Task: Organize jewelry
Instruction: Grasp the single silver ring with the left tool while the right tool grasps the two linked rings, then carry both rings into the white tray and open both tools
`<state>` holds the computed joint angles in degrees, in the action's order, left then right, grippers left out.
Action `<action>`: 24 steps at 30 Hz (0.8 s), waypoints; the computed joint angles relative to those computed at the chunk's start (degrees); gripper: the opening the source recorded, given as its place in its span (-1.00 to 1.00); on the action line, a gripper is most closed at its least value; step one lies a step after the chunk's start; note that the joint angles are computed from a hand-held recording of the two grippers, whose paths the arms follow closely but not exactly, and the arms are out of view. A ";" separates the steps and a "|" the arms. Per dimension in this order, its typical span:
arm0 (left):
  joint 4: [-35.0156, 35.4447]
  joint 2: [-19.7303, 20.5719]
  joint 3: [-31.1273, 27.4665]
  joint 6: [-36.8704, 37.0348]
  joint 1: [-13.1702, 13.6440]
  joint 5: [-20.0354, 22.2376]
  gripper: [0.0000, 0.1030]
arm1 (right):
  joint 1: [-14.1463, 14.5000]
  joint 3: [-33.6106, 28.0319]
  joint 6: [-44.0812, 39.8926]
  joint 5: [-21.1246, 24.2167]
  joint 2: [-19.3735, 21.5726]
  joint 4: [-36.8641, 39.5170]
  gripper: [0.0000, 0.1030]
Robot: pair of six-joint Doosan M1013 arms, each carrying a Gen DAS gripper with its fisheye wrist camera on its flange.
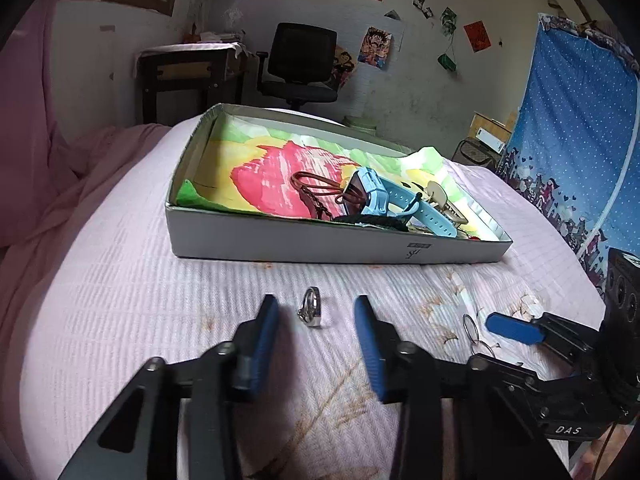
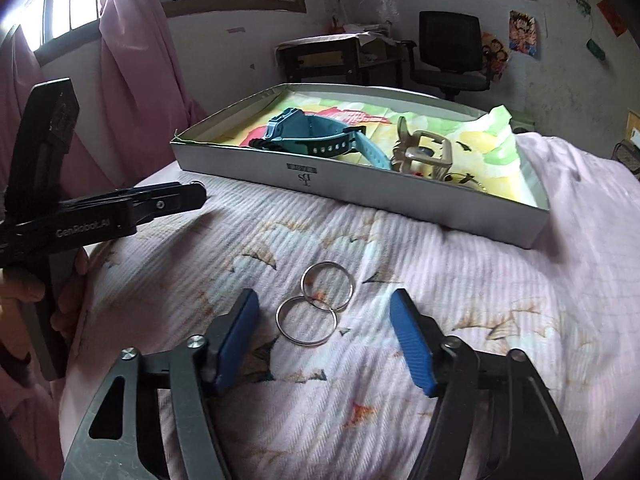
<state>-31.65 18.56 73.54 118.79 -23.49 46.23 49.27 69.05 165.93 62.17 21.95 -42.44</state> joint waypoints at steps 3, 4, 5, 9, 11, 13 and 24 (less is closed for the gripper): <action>0.03 0.13 0.00 -0.12 -0.12 -0.03 -0.57 | -0.32 0.53 0.06 -1.77 -0.19 0.88 -0.05; 0.21 0.15 0.02 -0.30 -0.15 -0.14 -0.64 | -0.41 0.67 0.16 -2.13 -0.21 1.09 -0.08; 0.28 0.11 0.13 -0.32 -0.18 -0.29 -0.67 | -0.45 0.72 0.24 -2.29 -0.20 1.24 -0.12; -0.78 0.06 0.40 1.02 -0.13 -0.33 -0.84 | -0.54 1.02 1.41 -2.65 -0.31 1.36 -0.21; -1.54 -0.11 0.75 2.27 -0.14 -0.56 -0.84 | -0.75 1.27 2.08 -2.73 -0.44 1.37 -0.28; -2.06 -0.33 1.08 3.31 -0.21 -0.70 -0.85 | -0.88 1.33 2.19 -2.79 -0.44 1.47 -0.31; -6.59 -2.25 3.98 10.00 -0.10 -2.01 -0.85 | -0.90 1.20 1.85 -2.95 -0.25 1.19 -0.47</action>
